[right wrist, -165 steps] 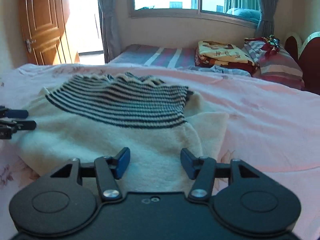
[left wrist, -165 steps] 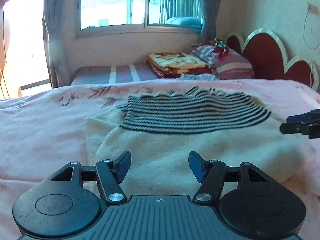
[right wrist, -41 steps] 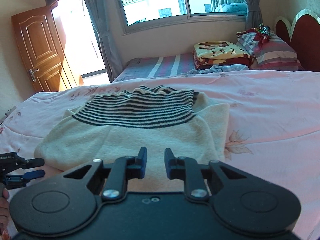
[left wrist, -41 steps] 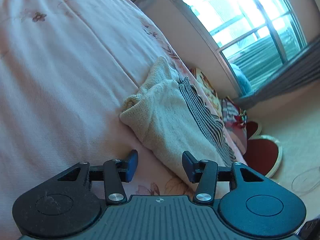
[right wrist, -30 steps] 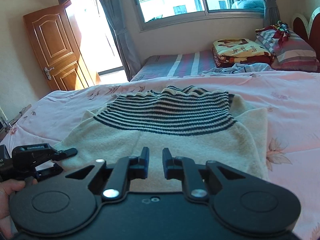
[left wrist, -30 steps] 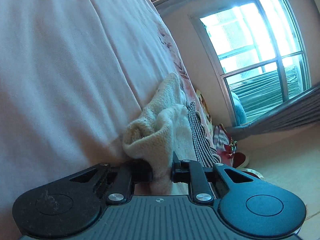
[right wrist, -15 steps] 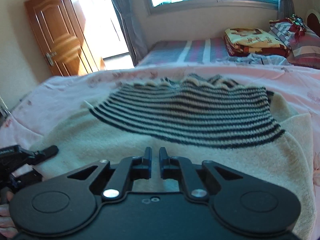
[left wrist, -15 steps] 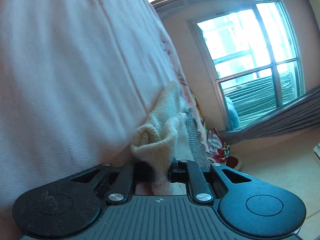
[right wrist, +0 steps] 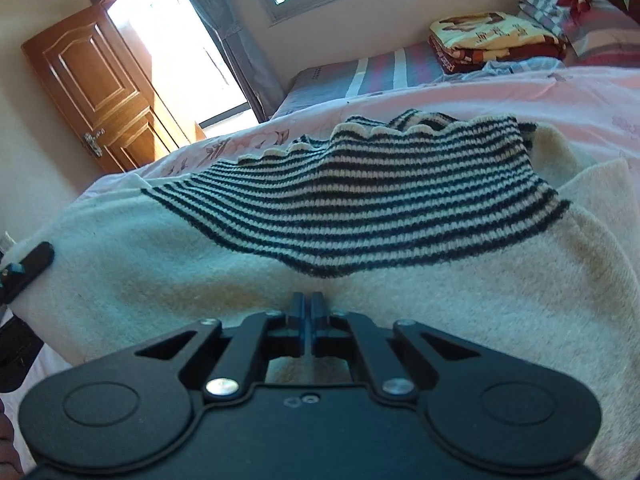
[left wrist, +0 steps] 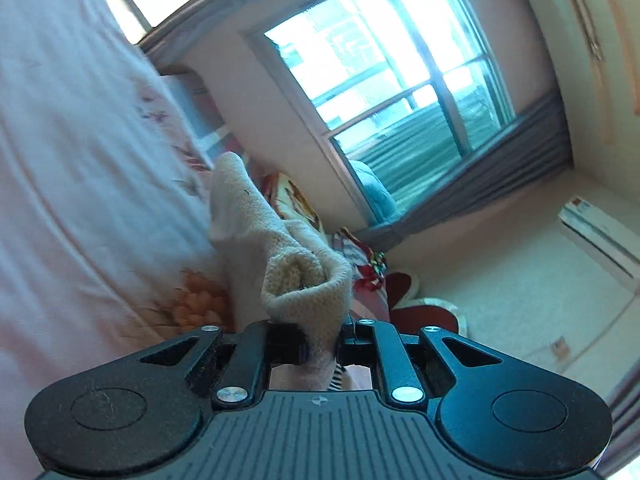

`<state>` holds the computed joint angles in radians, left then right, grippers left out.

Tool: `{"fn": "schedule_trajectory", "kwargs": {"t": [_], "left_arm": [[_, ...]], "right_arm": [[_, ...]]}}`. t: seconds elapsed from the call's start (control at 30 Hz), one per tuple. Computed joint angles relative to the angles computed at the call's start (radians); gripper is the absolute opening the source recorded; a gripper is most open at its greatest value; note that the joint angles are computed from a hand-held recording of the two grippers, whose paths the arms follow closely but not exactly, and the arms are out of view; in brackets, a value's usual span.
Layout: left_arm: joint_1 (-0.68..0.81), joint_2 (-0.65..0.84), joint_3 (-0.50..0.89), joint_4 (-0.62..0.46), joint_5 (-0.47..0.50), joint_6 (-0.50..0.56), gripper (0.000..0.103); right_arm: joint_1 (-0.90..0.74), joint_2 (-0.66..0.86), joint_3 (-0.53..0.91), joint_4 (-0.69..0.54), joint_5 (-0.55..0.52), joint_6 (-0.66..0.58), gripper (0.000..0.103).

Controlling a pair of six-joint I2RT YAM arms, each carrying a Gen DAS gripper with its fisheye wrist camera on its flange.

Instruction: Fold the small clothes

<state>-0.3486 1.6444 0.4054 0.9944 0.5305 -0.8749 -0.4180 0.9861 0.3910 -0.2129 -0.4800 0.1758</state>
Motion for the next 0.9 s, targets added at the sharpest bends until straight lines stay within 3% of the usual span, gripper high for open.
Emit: {"fn": "schedule_trajectory", "kwargs": {"t": [0.2, 0.27, 0.33, 0.37, 0.5, 0.63, 0.77, 0.83, 0.9], "left_arm": [[-0.264, -0.083, 0.203, -0.414, -0.076, 0.212, 0.012], [-0.35, -0.038, 0.27, -0.514, -0.114, 0.271, 0.012], [-0.427, 0.011, 0.301, -0.566, -0.147, 0.296, 0.013], [-0.457, 0.047, 0.333, -0.601, -0.164, 0.308, 0.013], [-0.537, 0.108, 0.368, -0.642, -0.245, 0.317, 0.017], [-0.534, -0.001, 0.314, -0.664, -0.169, 0.312, 0.065], [-0.451, -0.203, 0.243, -0.756, -0.088, 0.422, 0.068], [-0.36, -0.245, 0.228, -0.769, -0.09, 0.456, 0.068], [-0.279, -0.213, 0.277, -0.84, -0.156, 0.457, 0.067]], "right_arm": [[-0.305, 0.115, 0.056, -0.101, -0.319, -0.026, 0.001], [-0.517, 0.141, 0.077, -0.169, -0.458, -0.071, 0.019], [-0.731, 0.236, 0.133, -0.283, -0.593, -0.172, 0.054], [-0.825, 0.317, 0.185, -0.388, -0.66, -0.272, 0.055], [-1.005, 0.554, 0.381, -0.781, -0.674, -0.648, 0.06], [-1.082, 0.631, 0.436, -1.001, -0.669, -0.887, 0.062], [-1.102, 0.624, 0.449, -1.141, -0.642, -1.035, 0.064], [-1.061, 0.565, 0.444, -1.117, -0.618, -0.974, 0.065], [-1.029, 0.539, 0.442, -1.092, -0.584, -0.943, 0.065]]}}
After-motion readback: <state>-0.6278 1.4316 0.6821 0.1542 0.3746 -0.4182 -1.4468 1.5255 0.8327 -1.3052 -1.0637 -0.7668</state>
